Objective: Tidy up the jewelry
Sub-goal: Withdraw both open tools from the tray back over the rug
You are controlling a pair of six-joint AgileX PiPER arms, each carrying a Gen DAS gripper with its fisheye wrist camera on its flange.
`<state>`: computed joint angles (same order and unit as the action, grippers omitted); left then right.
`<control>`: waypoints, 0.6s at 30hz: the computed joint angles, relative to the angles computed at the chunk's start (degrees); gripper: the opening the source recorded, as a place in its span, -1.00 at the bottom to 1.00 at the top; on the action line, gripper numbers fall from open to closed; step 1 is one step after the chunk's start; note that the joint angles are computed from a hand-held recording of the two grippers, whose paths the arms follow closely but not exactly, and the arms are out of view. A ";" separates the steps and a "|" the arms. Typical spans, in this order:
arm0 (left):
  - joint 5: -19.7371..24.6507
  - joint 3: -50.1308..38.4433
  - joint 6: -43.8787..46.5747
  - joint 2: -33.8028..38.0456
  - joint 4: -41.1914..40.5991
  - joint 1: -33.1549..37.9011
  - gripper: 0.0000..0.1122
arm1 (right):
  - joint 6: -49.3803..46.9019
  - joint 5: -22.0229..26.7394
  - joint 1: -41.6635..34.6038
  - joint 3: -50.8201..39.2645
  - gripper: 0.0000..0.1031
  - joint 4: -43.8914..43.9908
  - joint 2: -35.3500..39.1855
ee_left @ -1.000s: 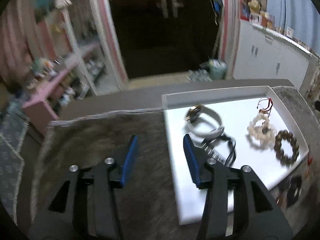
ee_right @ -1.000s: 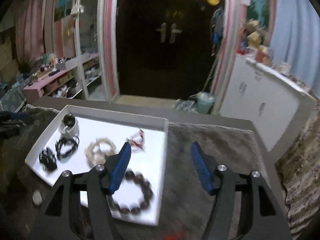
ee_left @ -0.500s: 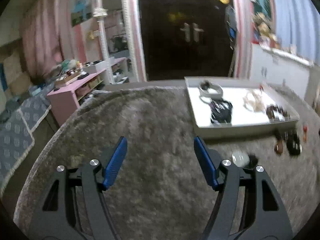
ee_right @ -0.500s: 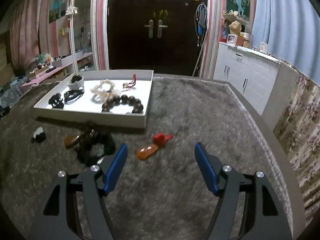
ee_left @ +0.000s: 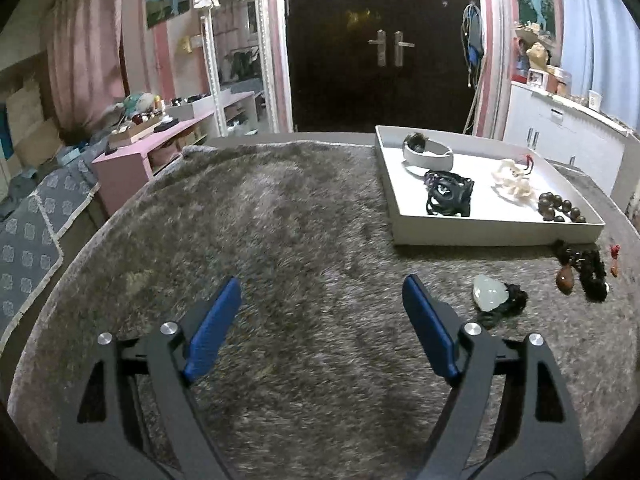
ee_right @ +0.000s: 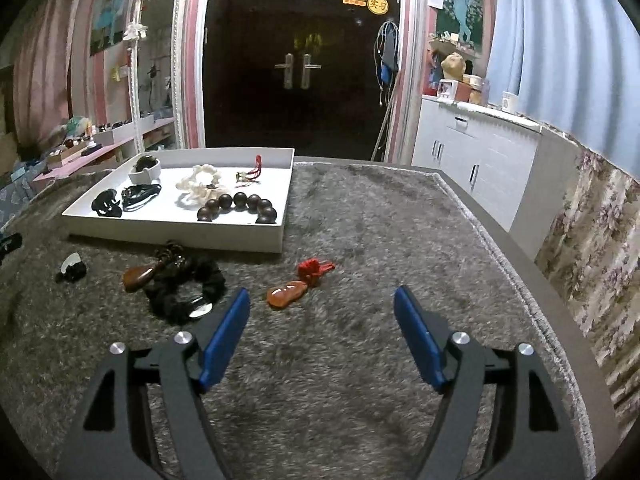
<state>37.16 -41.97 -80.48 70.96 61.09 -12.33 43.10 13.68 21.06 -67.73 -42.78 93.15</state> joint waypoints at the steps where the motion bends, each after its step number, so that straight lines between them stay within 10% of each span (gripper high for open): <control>1: 0.27 0.20 0.17 -0.28 -0.09 -0.14 0.47 | -0.98 0.06 -0.25 -0.15 0.45 1.33 0.11; 18: 2.58 -0.32 0.46 0.25 0.62 -1.94 0.57 | -11.77 -0.46 -1.50 -1.39 0.45 12.58 1.09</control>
<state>39.74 -42.29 -80.02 71.21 61.71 -14.27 31.33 13.23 19.56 -69.12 -30.20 94.24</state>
